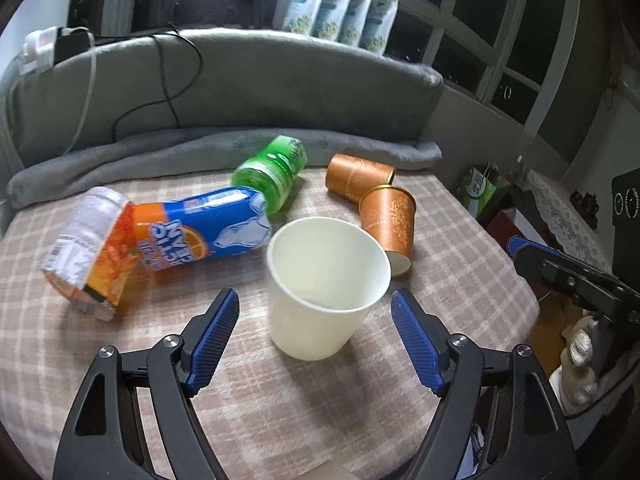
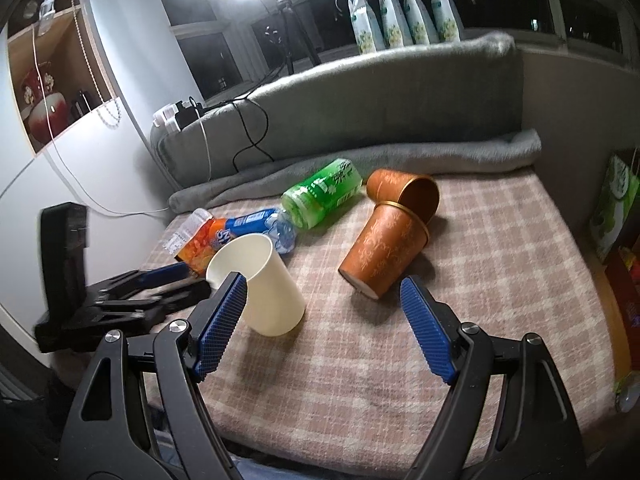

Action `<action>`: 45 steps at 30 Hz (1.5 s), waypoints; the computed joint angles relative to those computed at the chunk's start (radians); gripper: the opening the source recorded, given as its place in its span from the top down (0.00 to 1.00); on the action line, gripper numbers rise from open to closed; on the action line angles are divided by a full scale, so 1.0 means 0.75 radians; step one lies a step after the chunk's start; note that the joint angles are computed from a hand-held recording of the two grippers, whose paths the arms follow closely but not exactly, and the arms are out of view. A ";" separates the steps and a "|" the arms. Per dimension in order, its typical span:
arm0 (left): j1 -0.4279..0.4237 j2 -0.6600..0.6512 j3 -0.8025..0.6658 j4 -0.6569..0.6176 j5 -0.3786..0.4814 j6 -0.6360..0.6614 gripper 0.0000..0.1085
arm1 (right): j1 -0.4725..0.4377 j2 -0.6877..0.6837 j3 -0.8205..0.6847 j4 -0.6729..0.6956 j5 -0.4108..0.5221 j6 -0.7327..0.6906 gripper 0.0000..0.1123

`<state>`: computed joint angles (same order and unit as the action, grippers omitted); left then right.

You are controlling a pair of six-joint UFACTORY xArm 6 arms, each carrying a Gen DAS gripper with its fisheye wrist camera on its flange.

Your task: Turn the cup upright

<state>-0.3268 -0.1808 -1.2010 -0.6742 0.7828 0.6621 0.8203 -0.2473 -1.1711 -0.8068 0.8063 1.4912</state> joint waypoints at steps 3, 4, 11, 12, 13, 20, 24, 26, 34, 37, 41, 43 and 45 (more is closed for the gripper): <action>0.032 -0.055 0.039 -0.045 -0.032 0.020 0.28 | 0.032 0.024 -0.044 -0.059 0.080 0.016 0.26; 0.040 -0.074 0.053 -0.057 -0.050 0.027 0.28 | 0.043 0.032 -0.058 -0.081 0.112 0.023 0.21; 0.103 -0.225 0.179 -0.171 -0.267 0.092 0.27 | 0.128 0.086 -0.149 -0.247 0.350 0.080 0.15; 0.107 -0.242 0.194 -0.184 -0.304 0.095 0.27 | 0.141 0.096 -0.164 -0.267 0.387 0.084 0.15; 0.109 -0.253 0.202 -0.194 -0.334 0.098 0.27 | 0.156 0.107 -0.180 -0.289 0.428 0.089 0.14; 0.090 -0.338 0.294 -0.227 -0.608 0.155 0.24 | 0.232 0.161 -0.255 -0.416 0.657 0.144 0.08; 0.088 -0.358 0.318 -0.231 -0.678 0.159 0.24 | 0.246 0.182 -0.283 -0.443 0.727 0.153 0.08; 0.091 -0.361 0.324 -0.242 -0.690 0.157 0.24 | 0.258 0.196 -0.299 -0.457 0.771 0.162 0.08; 0.077 -0.385 0.366 -0.201 -0.781 0.139 0.24 | 0.294 0.233 -0.342 -0.498 0.878 0.152 0.08; 0.070 -0.393 0.374 -0.210 -0.799 0.151 0.24 | 0.303 0.242 -0.356 -0.514 0.893 0.145 0.08; 0.063 -0.401 0.383 -0.213 -0.813 0.164 0.19 | 0.309 0.252 -0.368 -0.527 0.899 0.140 0.08; 0.061 -0.403 0.384 -0.219 -0.818 0.168 0.18 | 0.311 0.254 -0.372 -0.529 0.900 0.138 0.08; 0.060 -0.404 0.383 -0.222 -0.818 0.169 0.18 | 0.311 0.255 -0.373 -0.530 0.898 0.137 0.08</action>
<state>-0.2818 -0.4840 -0.9141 -0.8404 0.1689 0.7888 1.0539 -0.0562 -1.4506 -1.2042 1.4800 1.5938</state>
